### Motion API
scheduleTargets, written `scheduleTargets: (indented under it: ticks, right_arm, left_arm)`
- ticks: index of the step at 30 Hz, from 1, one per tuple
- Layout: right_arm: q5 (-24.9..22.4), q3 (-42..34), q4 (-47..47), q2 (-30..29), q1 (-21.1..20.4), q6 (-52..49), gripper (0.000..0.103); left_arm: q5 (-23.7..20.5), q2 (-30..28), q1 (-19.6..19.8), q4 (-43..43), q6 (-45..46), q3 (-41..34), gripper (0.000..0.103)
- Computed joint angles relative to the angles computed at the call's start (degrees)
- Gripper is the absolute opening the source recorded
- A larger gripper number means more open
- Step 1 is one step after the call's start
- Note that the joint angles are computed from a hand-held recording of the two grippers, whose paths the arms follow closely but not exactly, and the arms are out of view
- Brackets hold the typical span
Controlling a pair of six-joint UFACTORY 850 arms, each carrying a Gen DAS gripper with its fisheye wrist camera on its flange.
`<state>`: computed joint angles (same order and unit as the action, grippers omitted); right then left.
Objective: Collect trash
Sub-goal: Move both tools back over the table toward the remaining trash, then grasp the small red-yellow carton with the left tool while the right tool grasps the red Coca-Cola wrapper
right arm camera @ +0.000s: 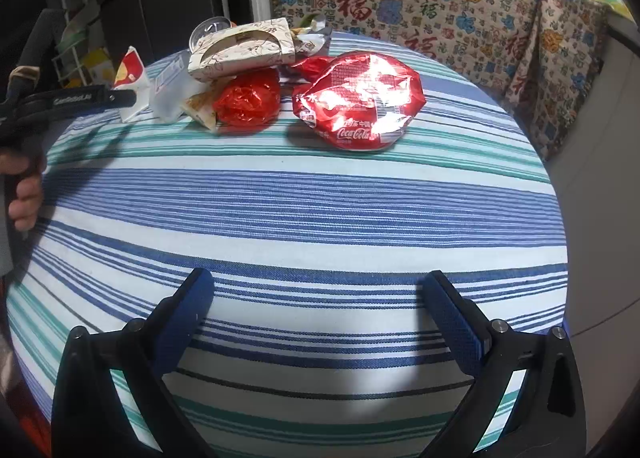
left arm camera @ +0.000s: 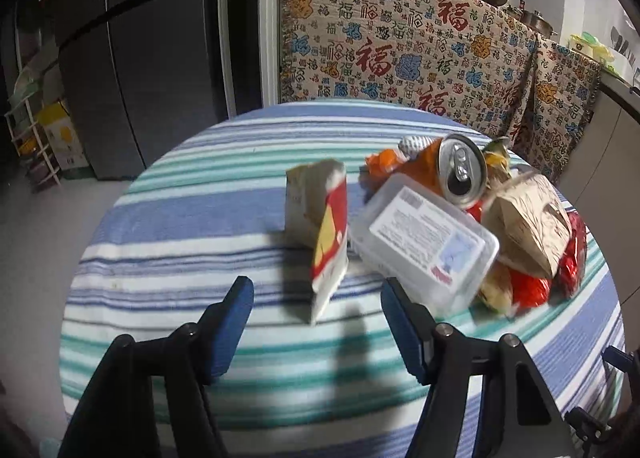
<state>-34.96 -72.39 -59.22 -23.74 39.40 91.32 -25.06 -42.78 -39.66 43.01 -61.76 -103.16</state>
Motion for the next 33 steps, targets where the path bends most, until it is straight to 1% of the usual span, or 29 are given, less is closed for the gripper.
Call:
scheduleTargets:
  ticks: [1, 3, 4, 5, 6, 8, 11, 14, 15, 17, 20, 21, 23, 24, 25, 27, 30, 33]
  right_arm:
    - [0.00, 0.00, 0.00, 0.00, 0.00, 0.00, 0.103]
    - [0.09, 0.04, 0.05, 0.02, -0.03, -0.10, 0.103]
    - [0.21, 0.03, 0.30, 0.02, -0.08, -0.40, 0.103]
    - [0.47, -0.06, 1.19, 0.05, -0.22, -1.43, 0.103]
    - [0.79, -0.23, 2.79, 0.12, -0.45, -3.11, 0.103]
    - [1.43, -0.37, 5.95, 0.62, -1.18, -5.56, 0.102]
    - [3.79, -0.43, 5.23, 1.49, -3.18, -2.87, 0.102]
    - [4.17, -2.97, 2.30, 0.29, -4.72, 0.40, 0.102]
    - [4.02, -5.00, 0.74, -1.02, -5.16, 0.96, 0.102]
    - [2.47, -8.81, 0.62, -3.66, -5.39, -1.91, 0.102]
    - [-4.01, -14.95, -1.24, -8.59, -4.63, -7.85, 0.102]
    - [-5.29, -15.78, -1.84, -9.38, -4.52, -8.98, 0.098]
    - [-6.88, -16.32, -2.79, -10.33, -4.51, -12.02, 0.077]
    - [-6.86, -15.43, -3.25, -9.87, -4.74, -12.08, 0.051]
    - [-6.54, -14.40, -3.76, -9.20, -4.84, -11.16, 0.035]
    - [-5.78, -11.13, -5.79, -6.76, -5.14, -6.21, 0.016]
    - [-1.28, -5.03, -8.94, -1.54, -6.49, 3.47, 0.013]
    - [5.42, 0.61, -8.93, 3.77, -8.28, 9.98, 0.013]
  left_arm:
    - [0.16, -0.28, -0.08, 1.82, -1.35, -0.23, 0.058]
    - [0.86, -0.83, -0.17, 1.40, 0.46, -0.67, 0.013]
    - [0.88, -0.93, -0.22, 0.97, 1.37, -0.70, 0.009]
    - [0.98, -0.86, -0.41, 2.07, 0.99, -0.40, 0.007]
    - [0.99, -0.42, -0.69, 4.21, -0.64, 0.41, 0.007]
    - [1.39, 0.81, -1.05, 5.62, -1.60, 2.08, 0.007]
    - [2.09, 3.10, -1.52, 4.37, -1.97, 4.69, 0.007]
    - [2.25, 4.64, -2.07, 2.08, -2.45, 6.67, 0.007]
    - [2.30, 4.96, -2.15, 0.90, -2.03, 7.11, 0.007]
    - [2.23, 5.56, -2.55, -0.22, -2.06, 8.06, 0.007]
    - [2.46, 6.32, -3.17, -0.46, -2.81, 9.43, 0.007]
    - [2.56, 6.50, -3.35, -0.78, -2.53, 9.72, 0.007]
    - [2.73, 6.87, -3.76, -0.74, -2.08, 10.37, 0.007]
    - [2.90, 7.02, -3.92, -0.62, -1.92, 10.60, 0.007]
    - [3.29, 7.13, -3.94, -1.21, -1.23, 10.71, 0.007]
    - [3.98, 7.24, -3.89, -2.07, -0.60, 10.85, 0.007]
    - [4.41, 7.11, -3.90, -3.54, 0.86, 10.45, 0.007]
    - [4.61, 7.32, -4.14, -4.69, 2.23, 10.69, 0.007]
